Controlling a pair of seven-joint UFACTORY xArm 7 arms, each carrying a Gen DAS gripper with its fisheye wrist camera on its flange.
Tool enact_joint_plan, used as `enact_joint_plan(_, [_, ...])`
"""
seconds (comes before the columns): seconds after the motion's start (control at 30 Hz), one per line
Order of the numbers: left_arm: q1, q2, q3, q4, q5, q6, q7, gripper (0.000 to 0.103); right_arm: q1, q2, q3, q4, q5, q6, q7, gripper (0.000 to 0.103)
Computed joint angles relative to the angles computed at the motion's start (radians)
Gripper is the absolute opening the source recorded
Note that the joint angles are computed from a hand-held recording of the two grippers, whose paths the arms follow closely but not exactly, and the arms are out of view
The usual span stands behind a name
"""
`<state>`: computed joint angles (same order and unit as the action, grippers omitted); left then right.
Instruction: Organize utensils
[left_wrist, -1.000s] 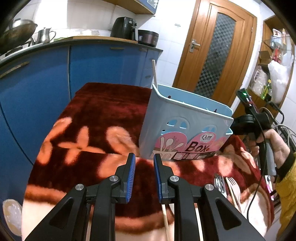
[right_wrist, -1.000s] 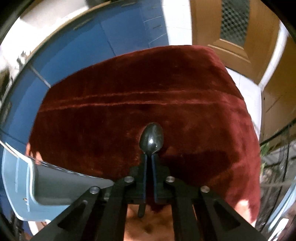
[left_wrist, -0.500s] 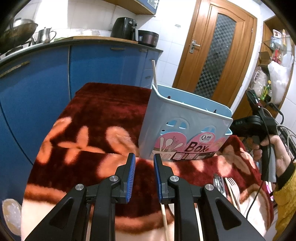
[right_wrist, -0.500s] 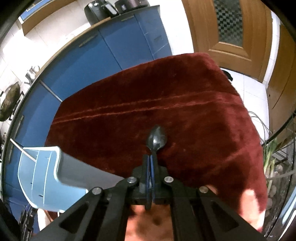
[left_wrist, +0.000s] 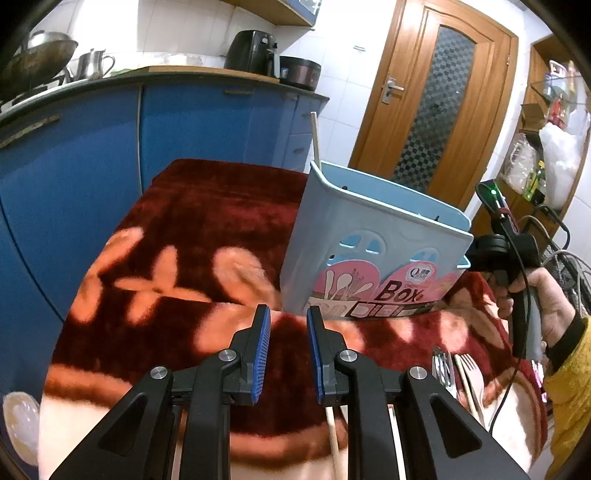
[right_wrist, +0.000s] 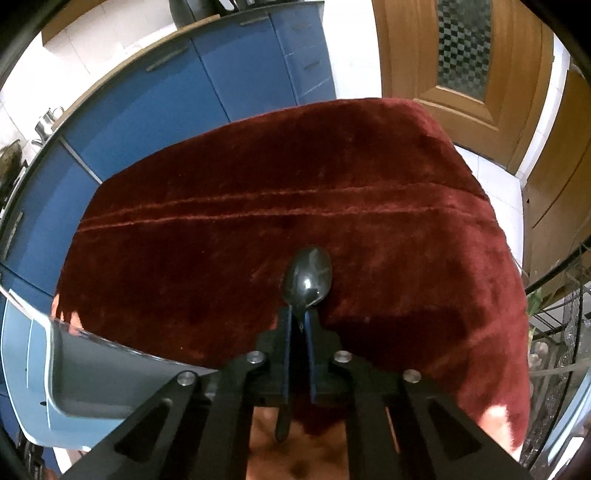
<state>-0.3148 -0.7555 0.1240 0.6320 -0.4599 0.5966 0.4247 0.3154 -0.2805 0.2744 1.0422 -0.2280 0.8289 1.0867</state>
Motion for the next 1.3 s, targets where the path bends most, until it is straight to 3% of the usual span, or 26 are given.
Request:
enact_joint_plan(0.13, [-0.002,-0.009,0.004,-0.003,0.002,0.0,0.006,0.02,-0.022,-0.095,0.024,-0.104,-0.048,-0.109,0.091,0.008])
enact_joint_plan(0.4, [0.001,-0.003,0.008,-0.005,-0.003,-0.011,-0.002,0.02,-0.188,-0.335,0.227,-0.19,-0.301,-0.213,0.339,0.008])
enact_joint_plan(0.57, [-0.003,0.003,0.008,-0.005,-0.006,-0.014,-0.003,0.02,-0.339,-0.382,0.359,-0.144,-0.421,-0.337,0.409,0.008])
enact_joint_plan(0.87, [-0.011,0.0,0.011,-0.013,-0.012,-0.02,0.005,0.02,-0.692,-0.304,0.662,0.0,-0.587,-0.438,0.461,0.008])
enact_joint_plan(1.1, [-0.011,0.01,0.018,-0.012,-0.021,-0.029,0.005,0.02,-0.672,-0.336,0.673,-0.054,-0.503,-0.47,0.374,0.008])
enact_joint_plan(1.3, [-0.015,0.006,0.02,-0.009,-0.026,-0.019,0.012,0.02,-0.541,-0.247,0.612,-0.055,-0.42,-0.383,0.229,0.009])
